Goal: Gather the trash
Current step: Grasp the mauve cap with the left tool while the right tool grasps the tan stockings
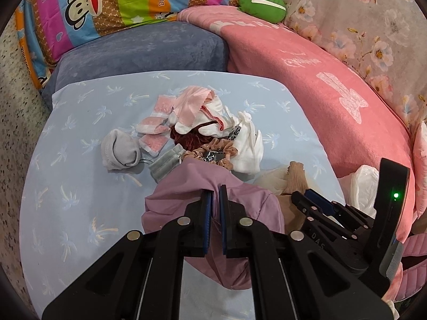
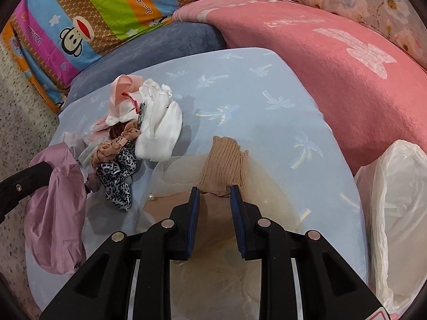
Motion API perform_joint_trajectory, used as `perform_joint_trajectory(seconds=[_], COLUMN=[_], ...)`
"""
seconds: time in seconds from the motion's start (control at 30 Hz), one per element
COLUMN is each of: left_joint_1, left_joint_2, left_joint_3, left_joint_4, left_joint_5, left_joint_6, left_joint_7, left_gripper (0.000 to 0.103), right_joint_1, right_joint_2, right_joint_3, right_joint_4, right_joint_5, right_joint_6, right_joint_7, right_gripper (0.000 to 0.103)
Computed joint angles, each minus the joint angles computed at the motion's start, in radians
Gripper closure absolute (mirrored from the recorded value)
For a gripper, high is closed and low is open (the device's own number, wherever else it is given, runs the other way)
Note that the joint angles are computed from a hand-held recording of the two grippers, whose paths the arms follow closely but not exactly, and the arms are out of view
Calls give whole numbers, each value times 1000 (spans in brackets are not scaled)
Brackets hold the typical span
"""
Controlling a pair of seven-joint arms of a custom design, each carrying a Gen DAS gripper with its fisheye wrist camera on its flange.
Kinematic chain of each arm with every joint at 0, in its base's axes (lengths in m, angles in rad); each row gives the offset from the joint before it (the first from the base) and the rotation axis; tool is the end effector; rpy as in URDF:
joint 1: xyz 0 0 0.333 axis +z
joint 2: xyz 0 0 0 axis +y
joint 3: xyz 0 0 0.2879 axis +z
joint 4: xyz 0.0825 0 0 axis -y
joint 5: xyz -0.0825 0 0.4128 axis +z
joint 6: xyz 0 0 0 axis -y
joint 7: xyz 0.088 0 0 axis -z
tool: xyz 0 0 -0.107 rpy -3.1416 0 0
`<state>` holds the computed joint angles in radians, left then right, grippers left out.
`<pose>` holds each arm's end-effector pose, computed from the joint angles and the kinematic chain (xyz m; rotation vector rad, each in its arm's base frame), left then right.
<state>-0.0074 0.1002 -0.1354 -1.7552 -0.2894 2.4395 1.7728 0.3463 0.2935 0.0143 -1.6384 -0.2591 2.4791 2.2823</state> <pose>0.6561 -0.0917 0.5344 -1.7846 2.1267 -0.8414 0.6628 0.2499 0.4704 -1.6718 2.0293 -0.4532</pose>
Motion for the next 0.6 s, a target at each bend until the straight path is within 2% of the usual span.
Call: perform_joint_trajectory(seconds=[0.27,0.37,0.43,0.6], left_joint_1=[-10,-13,-15,-19], left_joint_2=[44,53,56,53], left_joint_3=[-8,-12,-13,-16], left_joint_4=[43,51,53,54], left_joint_5=[34,43,49,59], left_joint_6=[-13,-21,-23,-26], left_joint_7=[-24,-30,-33,-40], left_gripper=[97,97,97,97], right_joint_1=[-21,-24,-28,-32], right_joint_2=[4,14,16,-19], right_joint_3=[8,6,8,7], right_joint_4=[-9,-5,-8,-51], right_joint_5=[55,71,84,99], right_joint_6=[12,10,13,58], right_joint_7=[-25,-31,-41,-46], right_gripper=[79,89,102,102])
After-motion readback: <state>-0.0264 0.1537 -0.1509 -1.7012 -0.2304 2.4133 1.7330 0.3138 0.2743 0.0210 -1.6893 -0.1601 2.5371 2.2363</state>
